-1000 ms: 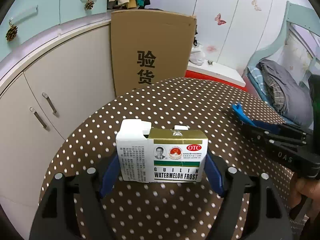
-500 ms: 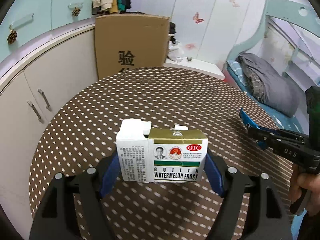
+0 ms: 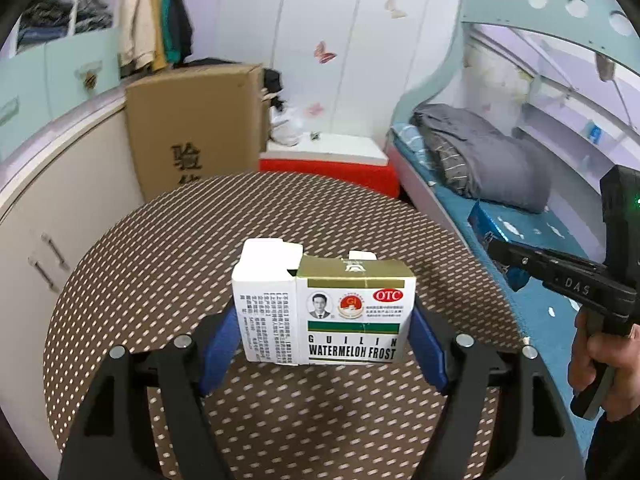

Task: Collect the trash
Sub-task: 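Carry the box and snack bag over to the trash bin, then open both tools over the bin to drop the box and bag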

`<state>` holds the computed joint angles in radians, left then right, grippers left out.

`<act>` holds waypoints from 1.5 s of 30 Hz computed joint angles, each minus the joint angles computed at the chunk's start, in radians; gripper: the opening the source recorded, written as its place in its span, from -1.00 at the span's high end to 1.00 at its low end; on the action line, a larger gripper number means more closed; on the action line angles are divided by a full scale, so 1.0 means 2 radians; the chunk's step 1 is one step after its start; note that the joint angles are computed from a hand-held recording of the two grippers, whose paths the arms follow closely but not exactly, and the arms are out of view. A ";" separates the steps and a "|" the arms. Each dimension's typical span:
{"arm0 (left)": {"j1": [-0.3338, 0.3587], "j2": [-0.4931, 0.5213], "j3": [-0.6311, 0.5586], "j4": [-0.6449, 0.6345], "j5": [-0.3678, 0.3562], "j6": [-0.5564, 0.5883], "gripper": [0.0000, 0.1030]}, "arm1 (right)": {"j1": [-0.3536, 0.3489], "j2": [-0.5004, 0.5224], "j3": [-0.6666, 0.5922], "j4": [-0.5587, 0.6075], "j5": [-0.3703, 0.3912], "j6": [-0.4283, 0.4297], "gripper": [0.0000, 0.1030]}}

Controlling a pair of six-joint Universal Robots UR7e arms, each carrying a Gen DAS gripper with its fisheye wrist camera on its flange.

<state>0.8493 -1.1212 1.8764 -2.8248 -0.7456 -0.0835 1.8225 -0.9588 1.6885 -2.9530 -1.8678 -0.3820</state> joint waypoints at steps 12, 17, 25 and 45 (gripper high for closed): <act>-0.033 0.077 -0.070 -0.001 -0.053 0.047 -0.44 | -0.056 -0.090 0.047 -0.055 -0.014 0.012 0.59; -0.041 0.119 -0.107 0.011 -0.078 0.067 -0.44 | -0.098 -0.113 0.059 -0.053 -0.014 0.033 0.59; -0.047 0.190 -0.169 0.051 -0.104 0.089 -0.44 | -0.170 -0.115 0.063 -0.027 0.010 0.078 0.59; -0.035 0.401 -0.385 0.241 -0.140 0.097 -0.45 | -0.276 -0.190 0.138 -0.074 0.063 0.199 -0.76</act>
<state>0.7795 -0.3194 1.1062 -2.3435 -1.0266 0.1109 1.2703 -1.3385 1.9648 -3.1020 -1.7426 0.0155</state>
